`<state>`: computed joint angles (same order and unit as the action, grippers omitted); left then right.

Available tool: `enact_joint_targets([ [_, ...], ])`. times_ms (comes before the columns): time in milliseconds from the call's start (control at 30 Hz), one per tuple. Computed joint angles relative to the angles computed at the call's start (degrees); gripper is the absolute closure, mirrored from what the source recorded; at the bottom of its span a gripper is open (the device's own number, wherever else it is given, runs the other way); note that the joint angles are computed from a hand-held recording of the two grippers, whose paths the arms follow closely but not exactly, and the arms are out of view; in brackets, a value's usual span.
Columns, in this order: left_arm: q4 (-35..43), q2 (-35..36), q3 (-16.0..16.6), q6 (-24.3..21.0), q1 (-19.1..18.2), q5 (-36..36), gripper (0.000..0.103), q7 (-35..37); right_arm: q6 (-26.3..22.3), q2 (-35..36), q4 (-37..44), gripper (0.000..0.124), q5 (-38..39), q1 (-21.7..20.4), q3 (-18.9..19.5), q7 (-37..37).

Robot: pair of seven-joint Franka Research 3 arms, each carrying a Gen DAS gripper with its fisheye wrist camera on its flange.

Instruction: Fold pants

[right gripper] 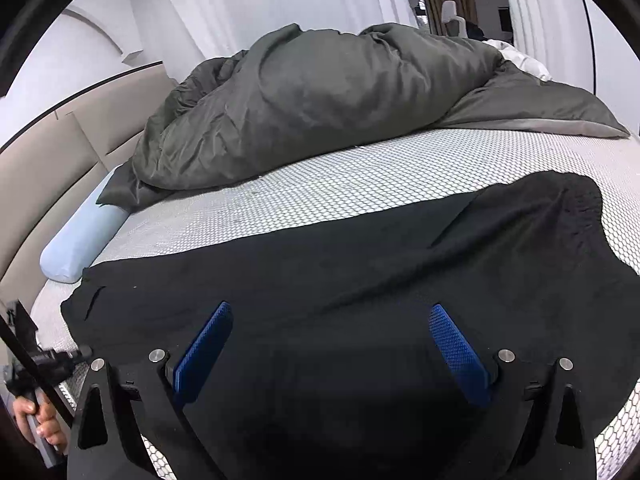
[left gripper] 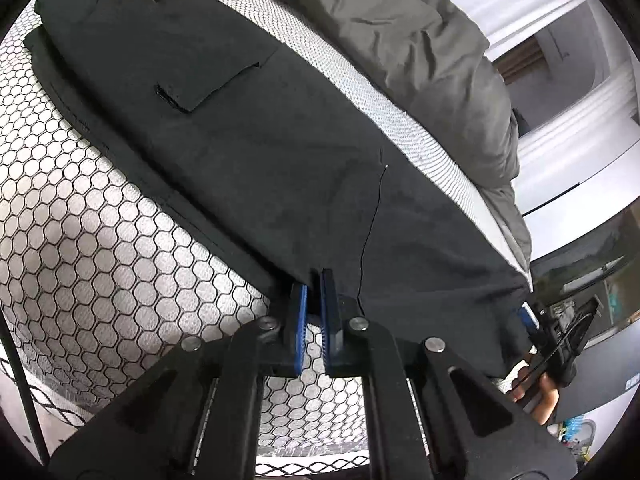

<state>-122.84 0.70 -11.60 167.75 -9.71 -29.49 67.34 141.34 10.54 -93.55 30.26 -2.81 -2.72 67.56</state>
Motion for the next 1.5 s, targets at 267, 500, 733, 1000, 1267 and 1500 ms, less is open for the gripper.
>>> enact_joint_targets([
  [267,-2.0,-5.3,1.9,2.8,-3.9,-9.1,0.029,7.4,0.8,-0.3,0.5,0.023,3.7,-1.8,-0.4,-0.3],
  [500,18.0,7.7,-1.7,-5.2,-5.1,17.8,0.019,-3.4,1.0,-0.4,0.8,0.023,7.0,-4.0,-1.3,1.4],
  [733,31.7,20.0,-6.8,-12.3,-9.1,31.3,0.019,2.9,3.0,-8.0,-9.0,0.023,18.0,-6.5,-2.9,-1.5],
  [1000,32.4,21.6,-4.3,-16.9,-13.6,41.2,0.019,-0.3,5.5,-8.2,-11.9,0.025,14.2,-7.7,-6.7,11.2],
  [1267,30.4,21.0,-5.5,-15.1,-12.6,39.9,0.019,2.6,2.2,-0.7,-4.8,0.059,20.3,-11.2,-5.6,12.7],
  [1500,34.2,23.5,-5.1,-17.1,-13.3,40.3,0.018,2.0,4.8,-7.8,-11.0,0.105,20.1,-11.5,-4.7,7.5],
])
